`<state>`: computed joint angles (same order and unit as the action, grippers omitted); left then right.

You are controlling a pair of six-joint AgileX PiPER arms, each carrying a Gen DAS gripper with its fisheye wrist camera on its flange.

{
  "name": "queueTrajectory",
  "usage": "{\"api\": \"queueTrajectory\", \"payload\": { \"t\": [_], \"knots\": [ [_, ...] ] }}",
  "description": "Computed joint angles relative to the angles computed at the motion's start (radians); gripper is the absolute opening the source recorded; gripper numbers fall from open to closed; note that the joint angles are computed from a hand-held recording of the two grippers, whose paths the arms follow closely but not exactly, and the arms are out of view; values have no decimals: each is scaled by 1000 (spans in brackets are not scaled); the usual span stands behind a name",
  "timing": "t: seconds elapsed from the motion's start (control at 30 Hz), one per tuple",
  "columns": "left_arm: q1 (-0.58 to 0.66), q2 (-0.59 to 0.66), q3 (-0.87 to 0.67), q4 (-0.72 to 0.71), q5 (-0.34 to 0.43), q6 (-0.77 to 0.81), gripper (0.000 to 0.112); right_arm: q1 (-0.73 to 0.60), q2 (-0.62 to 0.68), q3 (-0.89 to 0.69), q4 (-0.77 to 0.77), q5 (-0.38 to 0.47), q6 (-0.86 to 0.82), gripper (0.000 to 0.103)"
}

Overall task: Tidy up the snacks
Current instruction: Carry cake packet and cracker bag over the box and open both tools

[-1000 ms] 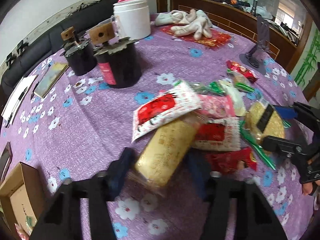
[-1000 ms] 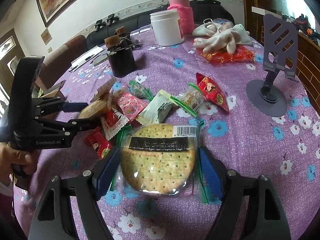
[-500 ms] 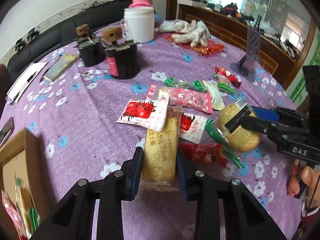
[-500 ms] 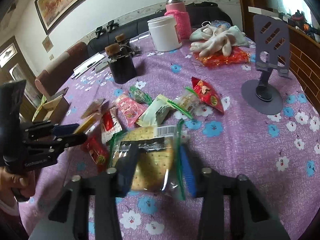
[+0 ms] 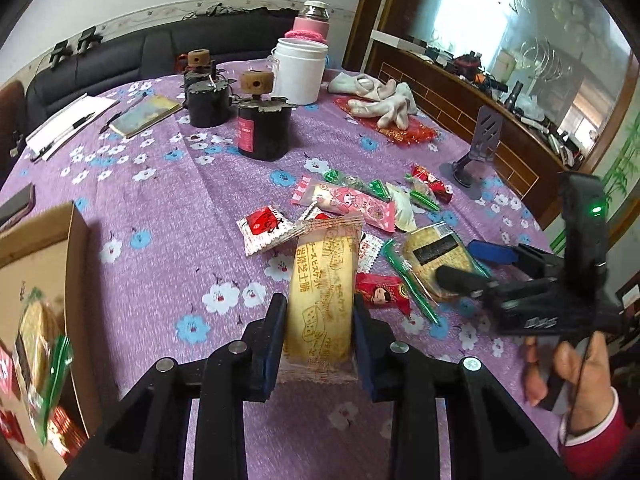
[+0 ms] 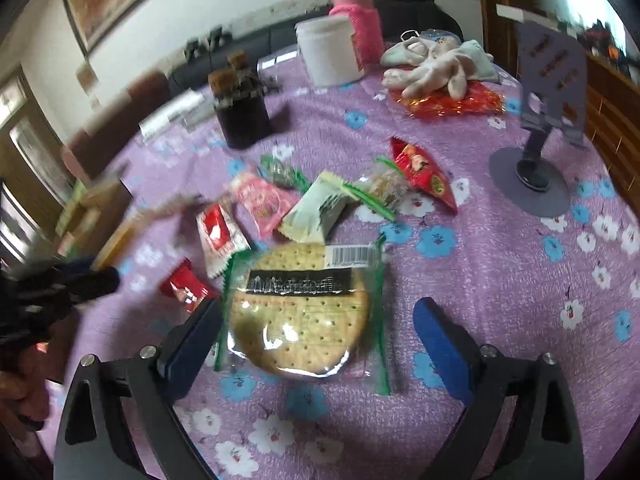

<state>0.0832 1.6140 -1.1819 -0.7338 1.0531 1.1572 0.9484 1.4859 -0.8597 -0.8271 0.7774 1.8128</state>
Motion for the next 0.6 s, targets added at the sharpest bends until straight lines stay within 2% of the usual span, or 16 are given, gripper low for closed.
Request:
{"api": "queueTrajectory", "payload": {
  "t": [0.13,0.23,0.33,0.37,0.47,0.6],
  "knots": [
    [30,-11,17,-16,17,15,32,-6,113,-127,74,80,-135,103],
    [53,-17,23,-24,34,19,32,-17,201,-238,139,180,-261,102],
    [74,-26,27,-33,51,28,32,-4,183,-216,104,172,-230,81],
    [82,-31,30,-39,56,36,32,3,167,-200,92,170,-208,78],
    [110,-45,39,-59,76,58,32,21,129,-151,63,154,-150,77],
    [144,-87,63,-76,74,88,32,75,82,-114,8,193,-59,77]
  ]
}}
